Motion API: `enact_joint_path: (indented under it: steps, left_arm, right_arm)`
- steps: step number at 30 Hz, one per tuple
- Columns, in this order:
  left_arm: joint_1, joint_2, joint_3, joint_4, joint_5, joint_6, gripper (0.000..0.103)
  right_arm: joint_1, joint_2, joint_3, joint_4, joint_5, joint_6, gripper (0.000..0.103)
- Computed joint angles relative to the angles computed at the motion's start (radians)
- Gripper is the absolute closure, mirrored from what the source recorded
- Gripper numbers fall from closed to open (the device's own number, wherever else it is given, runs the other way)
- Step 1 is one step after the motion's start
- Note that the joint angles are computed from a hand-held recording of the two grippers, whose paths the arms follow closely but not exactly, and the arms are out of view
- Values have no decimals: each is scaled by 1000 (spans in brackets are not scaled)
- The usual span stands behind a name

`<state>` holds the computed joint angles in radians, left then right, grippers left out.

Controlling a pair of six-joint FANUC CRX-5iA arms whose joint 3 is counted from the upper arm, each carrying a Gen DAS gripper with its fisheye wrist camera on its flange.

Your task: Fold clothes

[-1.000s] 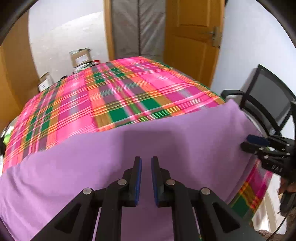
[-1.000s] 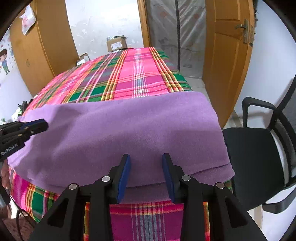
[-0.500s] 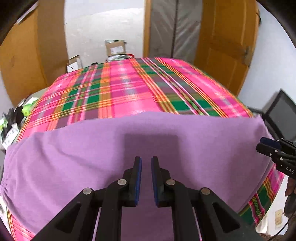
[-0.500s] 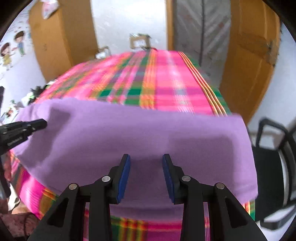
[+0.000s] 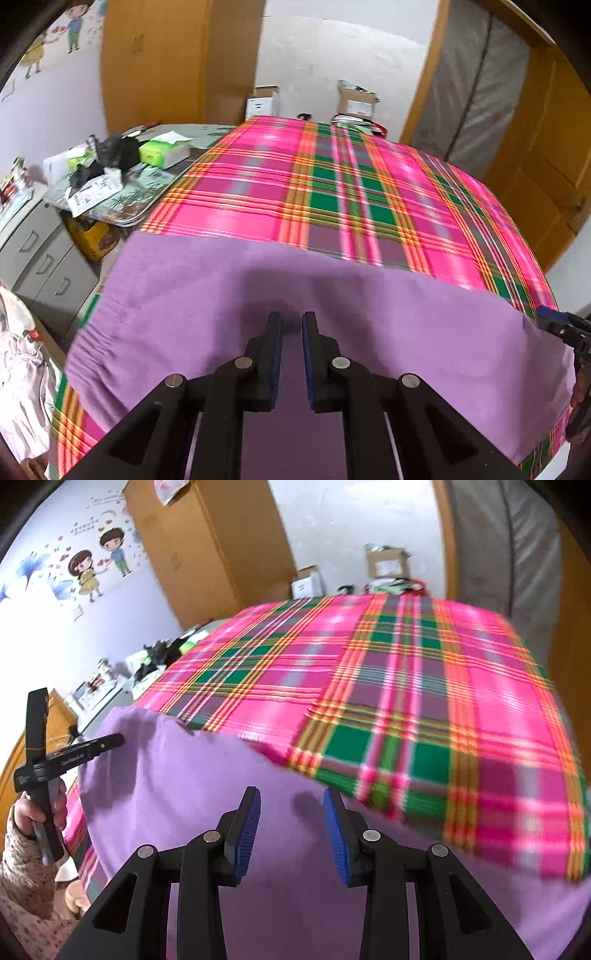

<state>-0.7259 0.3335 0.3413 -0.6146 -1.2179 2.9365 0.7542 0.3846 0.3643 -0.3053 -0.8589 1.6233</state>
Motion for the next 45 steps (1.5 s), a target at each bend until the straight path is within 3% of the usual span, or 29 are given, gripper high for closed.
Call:
enact_joint_path:
  steps: [3, 9, 20, 23, 27, 32, 37, 40, 45]
  left_arm:
    - [15, -10, -16, 4, -22, 22, 92]
    - [40, -8, -26, 41, -58, -13, 92]
    - [89, -49, -106, 80, 21, 29, 92]
    - [89, -48, -104, 79, 18, 27, 92]
    - [86, -46, -98, 78, 12, 31, 92]
    - [81, -42, -91, 72, 2, 41, 92]
    - [32, -17, -22, -3, -78, 67, 92]
    - [13, -34, -22, -33, -3, 58, 92]
    - [10, -11, 24, -37, 53, 5, 92]
  right_arm:
    - [-27, 113, 181, -92, -160, 62, 66]
    - [-58, 264, 424, -224, -360, 150, 66]
    - [-111, 490, 783, -368, -660, 54, 65]
    - [-116, 466, 751, -394, -651, 67, 81]
    - [-121, 381, 634, -424, -582, 125, 90]
    - [-105, 324, 557, -443, -577, 189, 92]
    - [-97, 279, 479, -467, -568, 228, 92]
    - [-72, 268, 445, -441, -553, 240, 91]
    - [-53, 261, 409, -430, -537, 230, 91]
